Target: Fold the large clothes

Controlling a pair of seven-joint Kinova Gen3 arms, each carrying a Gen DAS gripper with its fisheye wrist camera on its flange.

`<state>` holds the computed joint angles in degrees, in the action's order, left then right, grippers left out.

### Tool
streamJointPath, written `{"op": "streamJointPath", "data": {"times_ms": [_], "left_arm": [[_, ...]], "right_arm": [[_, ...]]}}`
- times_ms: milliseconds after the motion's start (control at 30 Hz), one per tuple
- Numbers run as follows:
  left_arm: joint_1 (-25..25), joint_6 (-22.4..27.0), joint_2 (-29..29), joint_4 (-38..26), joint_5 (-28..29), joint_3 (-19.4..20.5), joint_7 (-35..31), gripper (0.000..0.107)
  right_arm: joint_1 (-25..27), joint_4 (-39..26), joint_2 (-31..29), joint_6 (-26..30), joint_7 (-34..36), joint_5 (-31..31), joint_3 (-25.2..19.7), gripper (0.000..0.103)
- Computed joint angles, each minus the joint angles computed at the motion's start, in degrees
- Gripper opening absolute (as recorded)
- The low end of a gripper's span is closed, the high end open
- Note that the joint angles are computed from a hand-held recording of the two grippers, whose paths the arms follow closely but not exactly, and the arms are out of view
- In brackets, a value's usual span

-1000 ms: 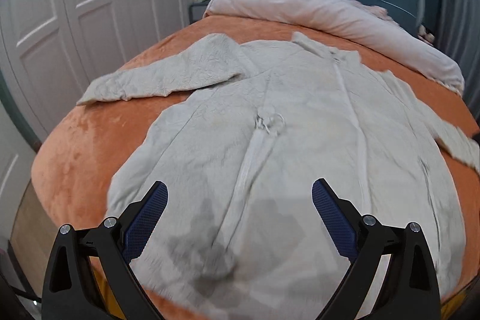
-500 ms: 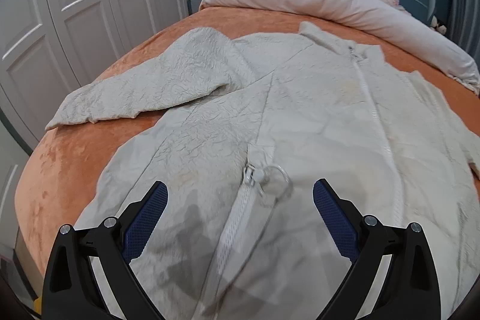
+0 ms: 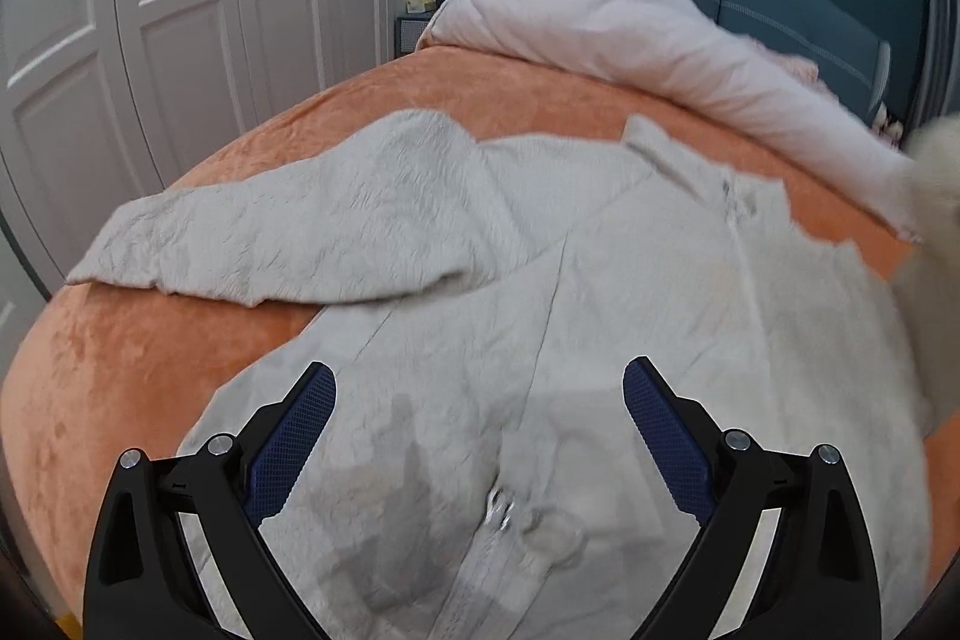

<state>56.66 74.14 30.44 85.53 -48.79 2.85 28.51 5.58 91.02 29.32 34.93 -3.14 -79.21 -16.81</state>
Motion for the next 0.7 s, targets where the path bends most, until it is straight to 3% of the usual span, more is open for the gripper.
{"op": "streamJointPath", "data": {"times_ms": [67,167,233,333,433,533,567,633,667,700], "left_arm": [[-1.05,-4.65,-2.32,3.08,-1.31,0.1,2.75,0.094],[-4.86,-11.64,-5.02,7.26,-2.88,2.29,6.48,0.094],[-8.11,-16.3,-6.21,10.05,-5.96,4.55,11.14,0.094],[-10.4,-23.29,-5.82,11.32,-7.9,3.61,13.21,0.094],[-12.46,-29.93,-2.87,9.69,-5.32,1.29,10.52,0.094],[-10.84,-30.26,0.96,5.23,0.18,-3.33,5.93,0.091],[-10.37,-28.51,2.5,2.97,0.65,-3.93,3.6,0.085],[-11.8,-25.64,4.51,-0.32,0.06,-1.95,-1.06,0.045],[-12.97,-25.14,5.09,-1.51,-0.24,-0.66,-3.39,0.034],[-13.11,-23.71,5.81,-3.05,-0.45,-0.43,-5.15,0.022]], "right_arm": [[-5.31,1.59,0.27,-1.75,0.9,4.38,0.25,0.058],[-9.19,6.96,-1.93,-7.76,1.94,4.95,0.02,0.059],[-6.55,9.96,-3.65,-8.41,2.79,1.89,-1.44,0.059],[0.14,14.65,-6.34,-9.01,1.69,-1.56,-2.85,0.059],[0.12,16.22,-7.65,-10.78,-5.2,-0.11,2.81,0.061],[-3.15,15.44,-6.92,-11.83,-12.19,3.43,9.05,0.055],[-3.64,14.69,-6.43,-12.39,-14.52,5.14,9.45,0.049],[-2.59,14.27,-6.72,-15.18,-16.95,7.4,7.06,0.036],[-1.69,13.52,-6.22,-16.6,-17.94,8.89,5.13,0.024],[-1.72,13.23,-6.13,-17.88,-18.08,9.46,4.26,0.02]]}}
